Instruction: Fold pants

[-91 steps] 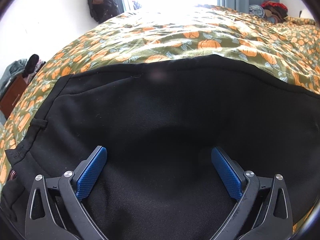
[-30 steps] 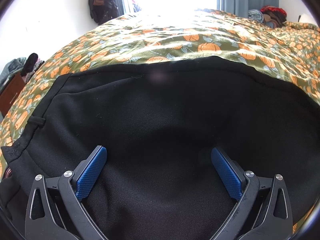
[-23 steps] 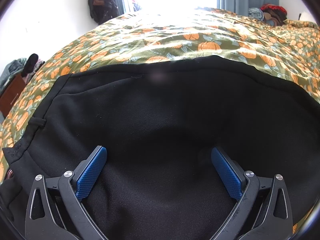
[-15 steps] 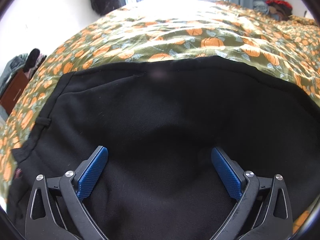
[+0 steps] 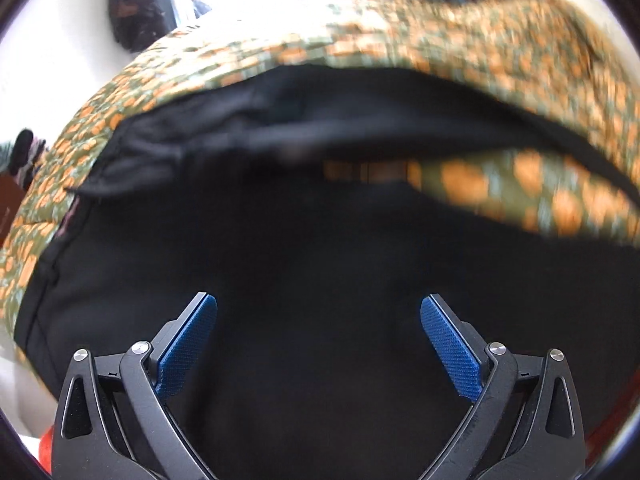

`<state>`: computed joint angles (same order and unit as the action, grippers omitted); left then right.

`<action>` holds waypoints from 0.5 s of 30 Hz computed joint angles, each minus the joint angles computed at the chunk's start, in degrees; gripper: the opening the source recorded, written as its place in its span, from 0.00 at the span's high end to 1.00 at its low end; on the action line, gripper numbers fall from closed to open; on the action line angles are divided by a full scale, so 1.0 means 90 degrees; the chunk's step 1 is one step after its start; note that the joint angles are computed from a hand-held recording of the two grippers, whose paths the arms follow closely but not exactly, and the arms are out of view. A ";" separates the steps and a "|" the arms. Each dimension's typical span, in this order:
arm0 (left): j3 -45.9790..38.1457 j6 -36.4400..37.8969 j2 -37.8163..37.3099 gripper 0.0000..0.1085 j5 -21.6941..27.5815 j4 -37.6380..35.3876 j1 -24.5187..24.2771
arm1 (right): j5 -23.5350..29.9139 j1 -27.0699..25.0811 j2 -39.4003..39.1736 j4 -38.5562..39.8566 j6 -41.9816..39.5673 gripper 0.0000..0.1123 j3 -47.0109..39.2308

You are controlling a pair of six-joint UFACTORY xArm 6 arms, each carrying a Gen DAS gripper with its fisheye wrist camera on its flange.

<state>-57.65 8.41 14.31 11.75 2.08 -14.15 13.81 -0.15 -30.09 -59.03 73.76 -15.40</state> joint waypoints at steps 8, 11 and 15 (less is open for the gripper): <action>0.0101 0.0154 -0.0329 0.06 -0.0093 -0.1119 0.0187 | 0.0815 -0.0663 -0.2213 0.1584 0.0037 0.13 0.1248; 0.0044 0.0549 -0.0344 0.06 -0.0504 -0.1785 0.0157 | 0.0747 -0.0503 -0.2882 0.1320 0.0277 0.13 0.1325; -0.0435 -0.1219 0.0293 0.06 -0.0583 0.0153 0.0317 | -0.1807 -0.0290 -0.1218 0.3764 -0.1512 0.13 0.0847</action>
<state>-61.56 -2.56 16.95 6.50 3.45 -11.30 -2.45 -2.76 -41.05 -25.16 60.15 -7.78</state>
